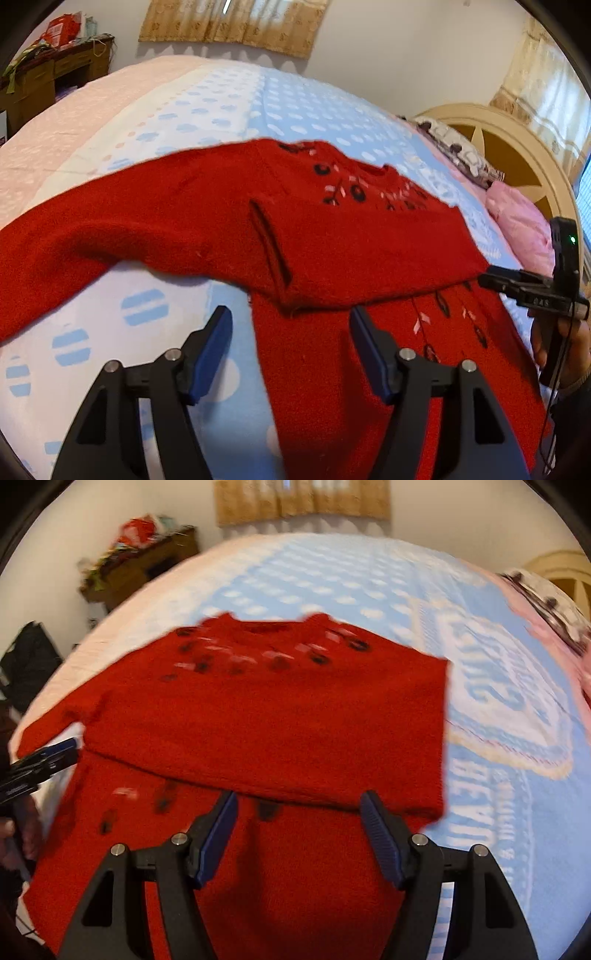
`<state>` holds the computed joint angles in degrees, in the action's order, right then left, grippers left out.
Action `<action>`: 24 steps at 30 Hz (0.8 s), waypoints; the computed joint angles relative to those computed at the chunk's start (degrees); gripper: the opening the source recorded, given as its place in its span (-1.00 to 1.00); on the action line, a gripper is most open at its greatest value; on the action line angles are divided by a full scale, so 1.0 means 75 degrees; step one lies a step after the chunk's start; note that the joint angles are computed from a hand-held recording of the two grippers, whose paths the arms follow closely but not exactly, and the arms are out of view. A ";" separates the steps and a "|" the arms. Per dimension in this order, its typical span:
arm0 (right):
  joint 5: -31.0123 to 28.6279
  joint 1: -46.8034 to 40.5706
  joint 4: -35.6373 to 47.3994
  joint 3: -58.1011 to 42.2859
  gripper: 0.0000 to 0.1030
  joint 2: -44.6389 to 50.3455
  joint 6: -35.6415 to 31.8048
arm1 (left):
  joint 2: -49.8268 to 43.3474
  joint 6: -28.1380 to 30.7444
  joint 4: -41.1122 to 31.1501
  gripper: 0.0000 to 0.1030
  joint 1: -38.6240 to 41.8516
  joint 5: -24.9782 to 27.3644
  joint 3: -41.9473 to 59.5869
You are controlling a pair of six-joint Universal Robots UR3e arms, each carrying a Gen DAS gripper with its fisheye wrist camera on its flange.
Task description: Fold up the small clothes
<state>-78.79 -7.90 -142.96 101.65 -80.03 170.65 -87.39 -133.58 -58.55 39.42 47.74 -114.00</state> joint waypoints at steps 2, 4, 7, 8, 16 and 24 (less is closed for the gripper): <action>-0.0295 0.0347 -0.0206 -0.0214 0.34 0.0332 0.0197 | 0.0168 -0.0074 0.0163 0.33 0.0172 -0.0086 -0.0142; -0.0420 0.0598 -0.0065 -0.0674 0.35 0.0970 0.0349 | 0.0277 -0.0003 0.0380 0.41 0.0265 -0.0037 -0.0254; -0.1451 0.1208 -0.0303 -0.0992 0.40 0.1456 0.0420 | 0.0376 0.0110 0.0635 0.43 0.0511 0.0143 -0.0336; -0.1678 0.1377 -0.0197 -0.1103 0.40 0.1456 0.0494 | 0.0371 0.0168 0.0586 0.43 0.0645 0.0208 -0.0278; -0.1473 0.2200 -0.0202 -0.1877 0.40 0.1646 0.0568 | -0.0260 -0.0106 0.1744 0.51 0.2183 0.0779 0.0354; -0.1494 0.2464 -0.0226 -0.2330 0.44 0.2515 0.0323 | -0.1787 -0.1082 0.2949 0.51 0.3382 0.1507 0.1744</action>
<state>-89.99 10.58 -144.65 84.18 -61.17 173.07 -100.80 -141.69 -36.44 64.78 59.04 -100.92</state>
